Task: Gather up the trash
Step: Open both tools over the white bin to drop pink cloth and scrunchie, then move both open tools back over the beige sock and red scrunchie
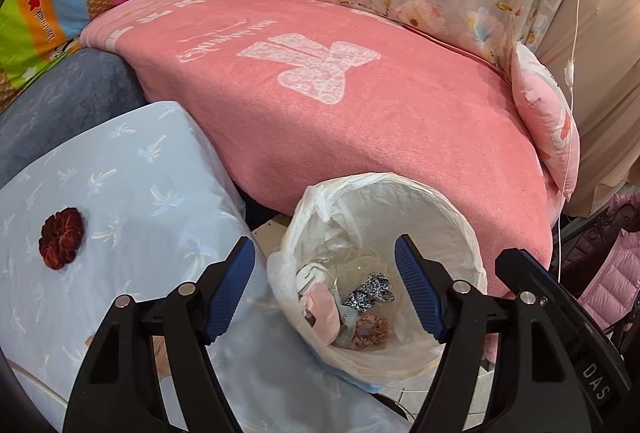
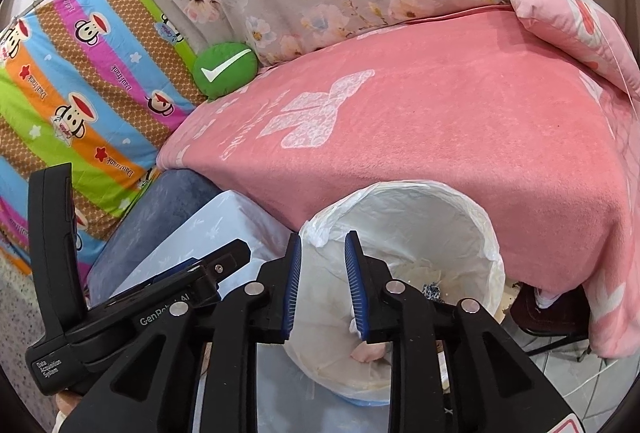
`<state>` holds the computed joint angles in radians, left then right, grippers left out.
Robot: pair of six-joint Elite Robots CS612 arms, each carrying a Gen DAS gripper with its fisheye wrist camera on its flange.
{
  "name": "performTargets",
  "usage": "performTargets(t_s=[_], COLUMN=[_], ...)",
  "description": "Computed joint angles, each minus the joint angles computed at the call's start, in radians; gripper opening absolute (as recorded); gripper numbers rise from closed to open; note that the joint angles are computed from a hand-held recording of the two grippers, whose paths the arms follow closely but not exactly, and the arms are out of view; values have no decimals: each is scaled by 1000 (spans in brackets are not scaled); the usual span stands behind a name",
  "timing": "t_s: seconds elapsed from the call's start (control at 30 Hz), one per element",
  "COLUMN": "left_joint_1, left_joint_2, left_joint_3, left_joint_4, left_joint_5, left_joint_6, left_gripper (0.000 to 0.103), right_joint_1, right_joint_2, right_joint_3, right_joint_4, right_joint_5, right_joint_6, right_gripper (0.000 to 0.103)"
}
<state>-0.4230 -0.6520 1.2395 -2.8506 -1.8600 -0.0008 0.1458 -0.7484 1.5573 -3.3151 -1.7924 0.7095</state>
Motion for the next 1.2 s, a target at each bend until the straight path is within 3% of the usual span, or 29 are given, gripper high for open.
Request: performTargets(t_s=[0.97,1.2], left_joint_1=[66,86], left_joint_2=[-23,-19], left_joint_3=[76,80], left_joint_4=[-35,-41], left_joint_5=[70,82], left_joint_6=[-103,-139], left_gripper=[71,77], right_joint_1=[70,84], right_joint_2=[44,62], right_joint_3=[-87,-123], right_joint_4=[118,152], right_joint_5=[67,87], right_joint_6=[-60,-79], right_gripper=[41,42])
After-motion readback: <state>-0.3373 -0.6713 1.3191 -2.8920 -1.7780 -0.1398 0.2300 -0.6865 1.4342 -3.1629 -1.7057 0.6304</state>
